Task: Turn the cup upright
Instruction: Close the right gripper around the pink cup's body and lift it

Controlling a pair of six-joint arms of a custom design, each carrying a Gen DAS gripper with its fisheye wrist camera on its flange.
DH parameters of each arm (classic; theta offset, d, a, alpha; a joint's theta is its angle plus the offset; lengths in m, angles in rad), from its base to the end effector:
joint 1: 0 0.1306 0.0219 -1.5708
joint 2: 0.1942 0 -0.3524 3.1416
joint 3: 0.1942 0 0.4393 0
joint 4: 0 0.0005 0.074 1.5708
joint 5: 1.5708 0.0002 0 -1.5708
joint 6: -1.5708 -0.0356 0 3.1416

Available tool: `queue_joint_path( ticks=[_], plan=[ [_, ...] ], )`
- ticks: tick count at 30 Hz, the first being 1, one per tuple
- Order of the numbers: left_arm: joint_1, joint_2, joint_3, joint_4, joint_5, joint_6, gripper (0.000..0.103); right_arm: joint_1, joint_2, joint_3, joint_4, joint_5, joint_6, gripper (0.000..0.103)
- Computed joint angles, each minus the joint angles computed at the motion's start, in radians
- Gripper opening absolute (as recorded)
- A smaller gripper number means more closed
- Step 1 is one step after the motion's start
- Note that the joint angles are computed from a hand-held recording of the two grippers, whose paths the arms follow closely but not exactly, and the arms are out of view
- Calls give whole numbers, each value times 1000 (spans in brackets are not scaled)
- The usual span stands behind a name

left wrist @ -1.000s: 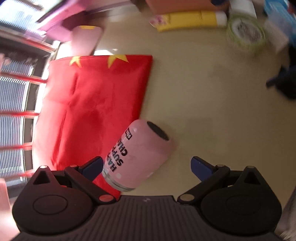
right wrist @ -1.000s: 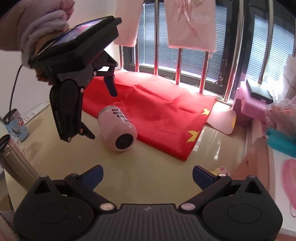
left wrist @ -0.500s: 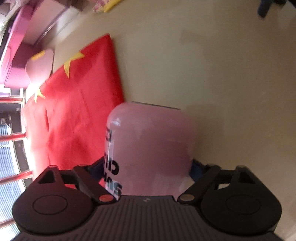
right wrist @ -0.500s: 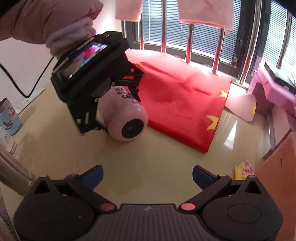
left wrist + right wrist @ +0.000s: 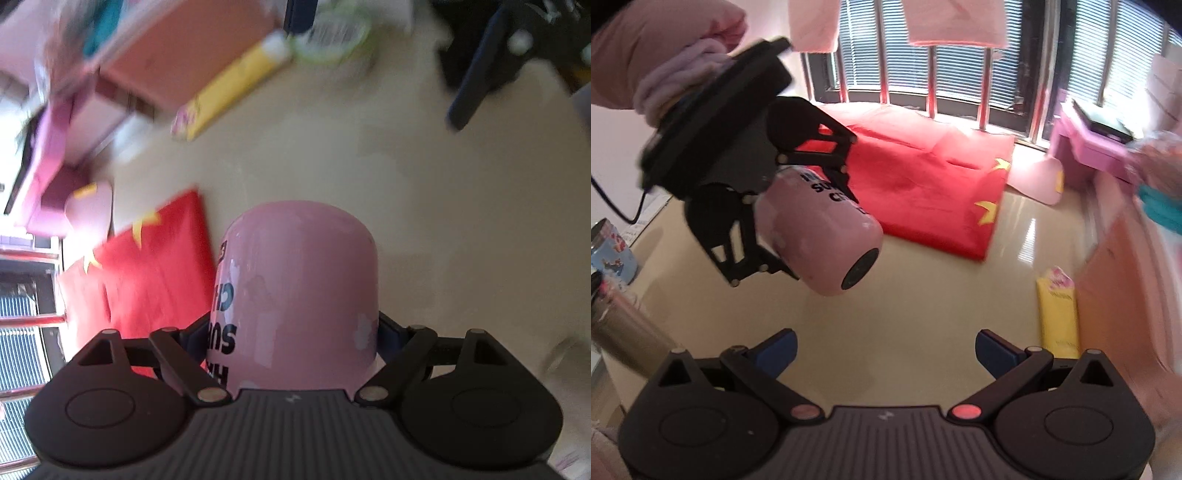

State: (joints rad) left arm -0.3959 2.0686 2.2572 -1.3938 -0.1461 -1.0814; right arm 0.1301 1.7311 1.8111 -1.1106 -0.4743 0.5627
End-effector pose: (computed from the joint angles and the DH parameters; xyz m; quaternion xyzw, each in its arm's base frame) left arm 0.6635 -0.2722 0.3822 0.6505 0.7341 0.1285 0.1466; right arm 0.6289 0.0982 0.4055 -0.3770 0.8598 0.1655 0.3019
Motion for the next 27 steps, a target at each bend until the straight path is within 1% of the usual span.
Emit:
queue_joint_path(
  ticks=[3,4,7,9,13,16,19,21,25,27],
  plan=[
    [-54,-58,-43,-21,41,69,85,-38,-64,-47,-27,-10,6,103],
    [-71,-86,-76,-18,50,90,85,-50,-80,-58,-41,-16,9,103],
    [-129,-139,-146,-34,88,157,85,-86,-125,-87,-78,-16,51,103],
    [-167,-188,-228,-18,105,178,85,-100,-145,-100,-107,-17,100,103],
    [-207,-241,-345,19,120,222,85,-120,-195,-158,-117,-18,177,103],
    [-227,-245,-390,44,101,208,85,-128,-227,-207,-110,-29,184,103],
    [-232,-230,-399,44,74,188,85,-131,-254,-257,-88,-37,167,103],
    [-232,-220,-404,38,58,171,85,-133,-277,-297,-65,-45,154,103],
    [-230,-223,-431,57,49,133,86,-128,-326,-383,-7,-49,121,103],
    [-229,-215,-425,57,49,144,87,-124,-345,-423,25,-49,107,103]
  ],
)
